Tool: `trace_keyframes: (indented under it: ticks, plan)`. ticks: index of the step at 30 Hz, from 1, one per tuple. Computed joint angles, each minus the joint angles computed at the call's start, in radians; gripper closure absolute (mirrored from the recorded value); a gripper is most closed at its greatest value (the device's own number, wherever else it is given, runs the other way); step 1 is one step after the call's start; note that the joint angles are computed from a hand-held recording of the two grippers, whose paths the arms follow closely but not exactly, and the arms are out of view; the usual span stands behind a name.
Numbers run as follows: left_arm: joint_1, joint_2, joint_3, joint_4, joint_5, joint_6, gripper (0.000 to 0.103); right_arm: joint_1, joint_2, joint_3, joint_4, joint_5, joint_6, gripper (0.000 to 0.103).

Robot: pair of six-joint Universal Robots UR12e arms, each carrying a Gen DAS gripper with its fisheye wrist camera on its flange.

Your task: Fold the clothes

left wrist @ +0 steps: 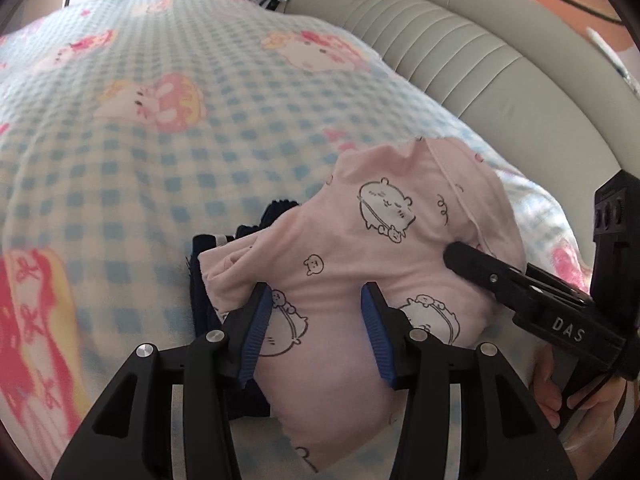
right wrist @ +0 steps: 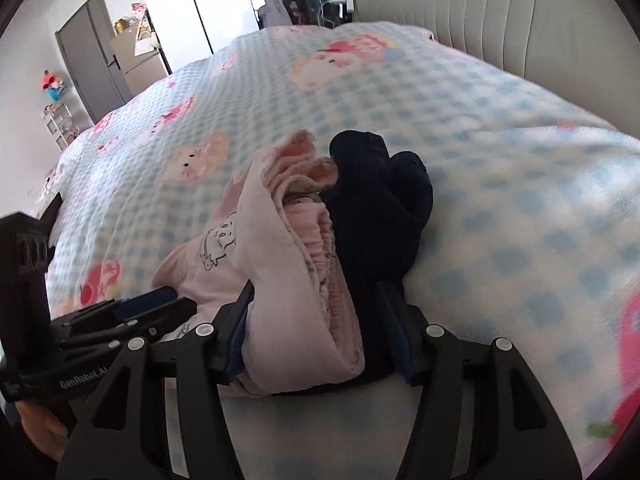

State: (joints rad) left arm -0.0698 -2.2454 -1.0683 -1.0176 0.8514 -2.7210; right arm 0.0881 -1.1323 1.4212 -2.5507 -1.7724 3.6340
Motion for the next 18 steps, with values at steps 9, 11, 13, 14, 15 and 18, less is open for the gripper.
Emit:
trace_keyframes:
  ticks: [9, 11, 13, 14, 15, 18]
  plan:
    - [0.036, -0.02, 0.041, -0.049, 0.023, -0.106, 0.045, -0.01, -0.008, 0.001, 0.002, 0.032, 0.028, 0.045]
    - [0.045, -0.001, 0.025, -0.01, -0.006, -0.064, 0.045, -0.006, -0.022, 0.007, -0.01, 0.034, 0.042, 0.045]
    - [0.051, 0.018, 0.014, 0.022, -0.008, -0.017, 0.043, 0.009, -0.034, 0.004, -0.029, 0.001, 0.04, 0.042]
    - [0.052, 0.023, 0.017, 0.03, 0.009, -0.005, 0.043, 0.017, -0.039, 0.001, -0.038, -0.018, 0.038, 0.04]
    - [0.054, 0.028, 0.019, 0.037, 0.025, 0.007, 0.043, 0.026, -0.042, -0.01, -0.031, -0.039, 0.044, 0.038]
    - [0.066, 0.035, 0.039, 0.034, 0.059, 0.014, 0.041, 0.051, -0.043, -0.052, 0.008, -0.098, 0.074, 0.027]
